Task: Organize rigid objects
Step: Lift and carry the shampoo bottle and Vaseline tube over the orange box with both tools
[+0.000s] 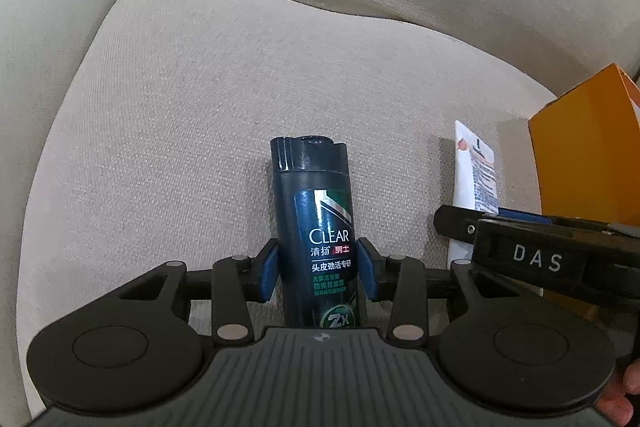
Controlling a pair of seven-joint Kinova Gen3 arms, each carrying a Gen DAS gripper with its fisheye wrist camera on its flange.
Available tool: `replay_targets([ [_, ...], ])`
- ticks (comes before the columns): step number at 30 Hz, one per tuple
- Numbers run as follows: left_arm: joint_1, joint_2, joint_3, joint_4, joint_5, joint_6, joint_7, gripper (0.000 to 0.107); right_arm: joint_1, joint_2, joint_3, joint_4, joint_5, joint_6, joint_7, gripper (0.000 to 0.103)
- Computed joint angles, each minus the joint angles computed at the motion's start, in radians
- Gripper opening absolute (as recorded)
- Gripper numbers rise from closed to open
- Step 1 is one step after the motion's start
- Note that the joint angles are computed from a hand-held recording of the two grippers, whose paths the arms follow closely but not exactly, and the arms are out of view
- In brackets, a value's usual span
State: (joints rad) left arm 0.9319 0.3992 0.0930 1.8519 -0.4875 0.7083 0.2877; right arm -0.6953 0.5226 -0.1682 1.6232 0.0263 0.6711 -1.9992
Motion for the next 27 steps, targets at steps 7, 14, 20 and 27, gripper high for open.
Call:
replay_targets([
  [7, 0.089, -0.025, -0.034, 0.046, -0.110, -0.009, 0.178, 0.044, -0.003, -0.060, -0.008, 0.070, 0.009, -0.059, 0.009, 0.049],
  [14, 0.153, -0.056, 0.017, 0.043, -0.222, 0.098, 0.337, 0.043, 0.000, -0.207, -0.019, 0.232, 0.027, -0.180, 0.016, 0.047],
  [20, 0.174, -0.071, 0.090, -0.034, -0.255, 0.243, 0.347, 0.043, 0.009, -0.319, -0.036, 0.311, 0.039, -0.232, 0.000, 0.045],
  [27, 0.222, -0.073, 0.137, -0.161, -0.318, 0.407, 0.318, 0.043, 0.065, -0.471, -0.063, 0.378, 0.020, -0.255, 0.009, 0.045],
])
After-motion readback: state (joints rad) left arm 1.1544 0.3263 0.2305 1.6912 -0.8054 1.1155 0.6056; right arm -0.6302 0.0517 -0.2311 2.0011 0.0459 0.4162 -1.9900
